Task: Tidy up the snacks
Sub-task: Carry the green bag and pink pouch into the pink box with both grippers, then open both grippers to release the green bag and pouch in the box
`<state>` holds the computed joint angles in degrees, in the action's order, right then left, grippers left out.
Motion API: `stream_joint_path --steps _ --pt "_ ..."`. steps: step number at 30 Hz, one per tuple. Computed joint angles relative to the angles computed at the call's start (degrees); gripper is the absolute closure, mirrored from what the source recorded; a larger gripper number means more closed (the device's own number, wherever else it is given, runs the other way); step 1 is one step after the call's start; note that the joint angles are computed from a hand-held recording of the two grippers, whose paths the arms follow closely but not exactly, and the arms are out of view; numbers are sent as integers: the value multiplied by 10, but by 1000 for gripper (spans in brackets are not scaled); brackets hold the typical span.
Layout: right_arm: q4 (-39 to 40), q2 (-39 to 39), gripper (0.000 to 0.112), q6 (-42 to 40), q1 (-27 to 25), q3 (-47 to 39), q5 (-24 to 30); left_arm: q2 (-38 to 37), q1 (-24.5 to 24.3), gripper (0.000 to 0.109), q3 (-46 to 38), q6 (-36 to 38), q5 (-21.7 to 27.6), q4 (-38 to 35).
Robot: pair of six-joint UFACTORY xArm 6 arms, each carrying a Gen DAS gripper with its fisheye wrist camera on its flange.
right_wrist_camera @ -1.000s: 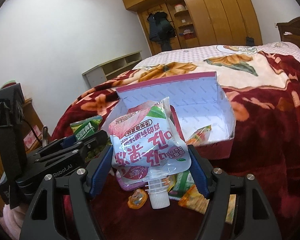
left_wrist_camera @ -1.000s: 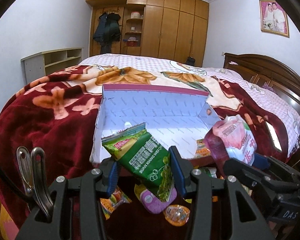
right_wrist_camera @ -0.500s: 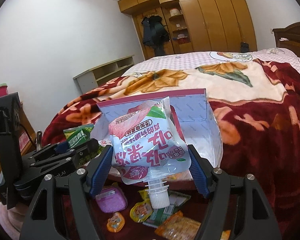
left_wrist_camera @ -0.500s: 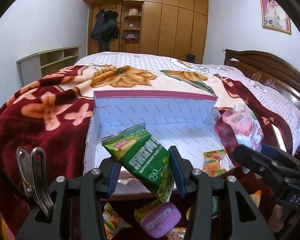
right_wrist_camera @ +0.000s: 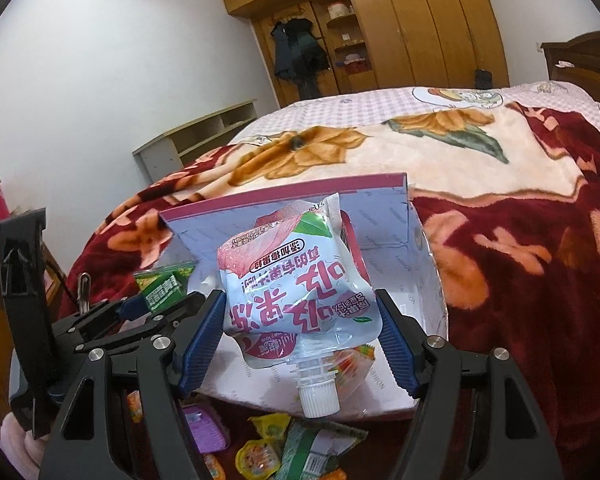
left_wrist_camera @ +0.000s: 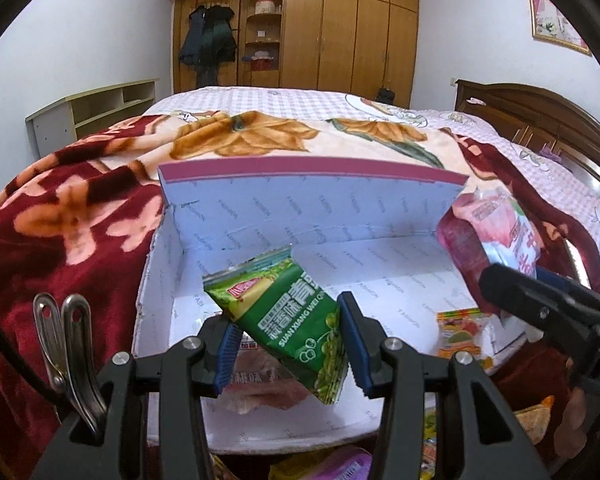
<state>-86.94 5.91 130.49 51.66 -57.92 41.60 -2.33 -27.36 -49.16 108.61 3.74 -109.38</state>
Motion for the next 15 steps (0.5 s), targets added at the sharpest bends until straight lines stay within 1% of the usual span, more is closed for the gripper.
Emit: stream_joint_path --steps 2,5,7,12,15 --pt "4 5 39 -5 -7 -2 -7 13 -1 60 -9 3 -4 -3" --pt "16 16 38 -19 -17 -11 -15 24 -2 60 -25 48 -3 -44" --pt "20 23 38 -24 -24 -16 -22 32 -3 59 -33 55 -4 -48" --pt "24 36 38 -21 -37 -24 -33 62 -8 59 -65 85 -24 -78" --pt "28 42 38 -23 -43 -27 -36 79 -8 59 -86 150 -41 -134"
